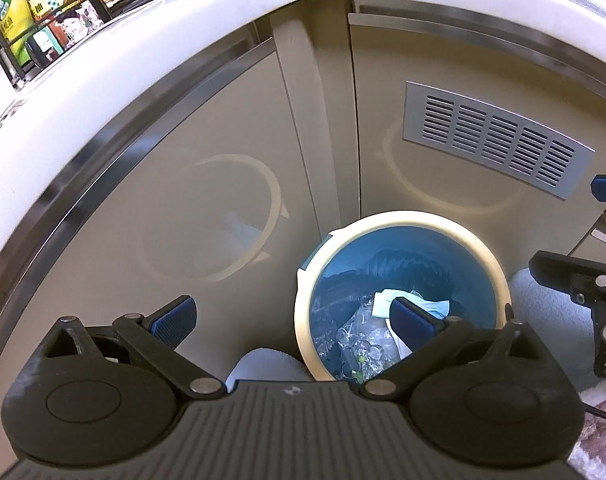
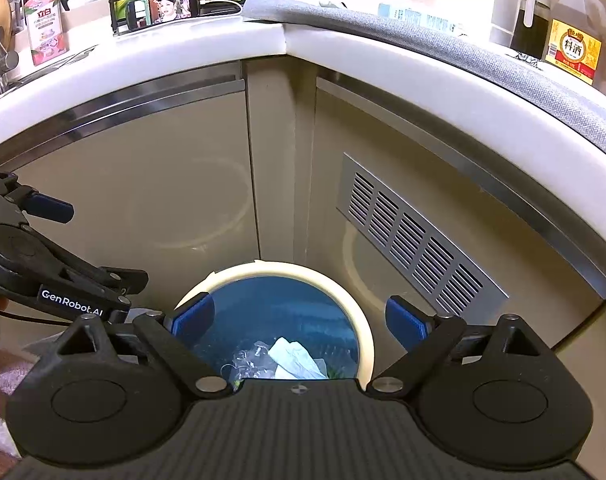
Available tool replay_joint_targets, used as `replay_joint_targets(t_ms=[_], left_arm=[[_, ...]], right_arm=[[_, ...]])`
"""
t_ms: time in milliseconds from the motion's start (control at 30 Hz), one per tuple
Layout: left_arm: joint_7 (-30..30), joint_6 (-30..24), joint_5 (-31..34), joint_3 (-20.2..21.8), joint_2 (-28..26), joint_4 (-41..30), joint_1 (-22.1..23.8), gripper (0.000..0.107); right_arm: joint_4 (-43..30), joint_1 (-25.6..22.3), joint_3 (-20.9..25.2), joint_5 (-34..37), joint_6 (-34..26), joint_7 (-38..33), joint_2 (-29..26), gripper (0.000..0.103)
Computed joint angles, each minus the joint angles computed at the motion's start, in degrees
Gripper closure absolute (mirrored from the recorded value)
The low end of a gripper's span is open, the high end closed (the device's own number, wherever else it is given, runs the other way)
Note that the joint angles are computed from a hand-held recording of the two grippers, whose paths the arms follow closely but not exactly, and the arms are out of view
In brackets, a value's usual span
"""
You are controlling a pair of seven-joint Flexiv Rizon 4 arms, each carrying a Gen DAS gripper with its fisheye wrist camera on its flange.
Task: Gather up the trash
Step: 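Raise both open tools up out of the cabinet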
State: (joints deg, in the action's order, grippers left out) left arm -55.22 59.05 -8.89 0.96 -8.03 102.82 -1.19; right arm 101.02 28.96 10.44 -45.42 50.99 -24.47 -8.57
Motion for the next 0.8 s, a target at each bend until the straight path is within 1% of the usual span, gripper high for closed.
replay_joint_targets(t_ms=[267, 567, 700, 800], left_arm=[[0.3, -0.6, 0.2, -0.1, -0.1, -0.3, 0.0, 0.004], [-1.0, -0.7, 2.3, 0.2, -0.5, -0.8, -0.3, 0.004], [-1.3, -2.1, 3.0, 0.2, -0.9, -1.8, -0.3, 0.004], [-1.4, -1.1, 2.8, 0.2, -0.9, -1.9, -0.2, 0.004]], right_arm=[[0.2, -0.2, 0.0, 0.6, 0.0, 0.2, 0.0, 0.009], [0.6, -0.4, 0.0, 0.0, 0.2, 1.4, 0.3, 0.009], [0.8, -0.5, -0.1, -0.5, 0.2, 1.9, 0.4, 0.009], [1.1, -0.6, -0.3, -1.7, 0.3, 2.9, 0.8, 0.009]])
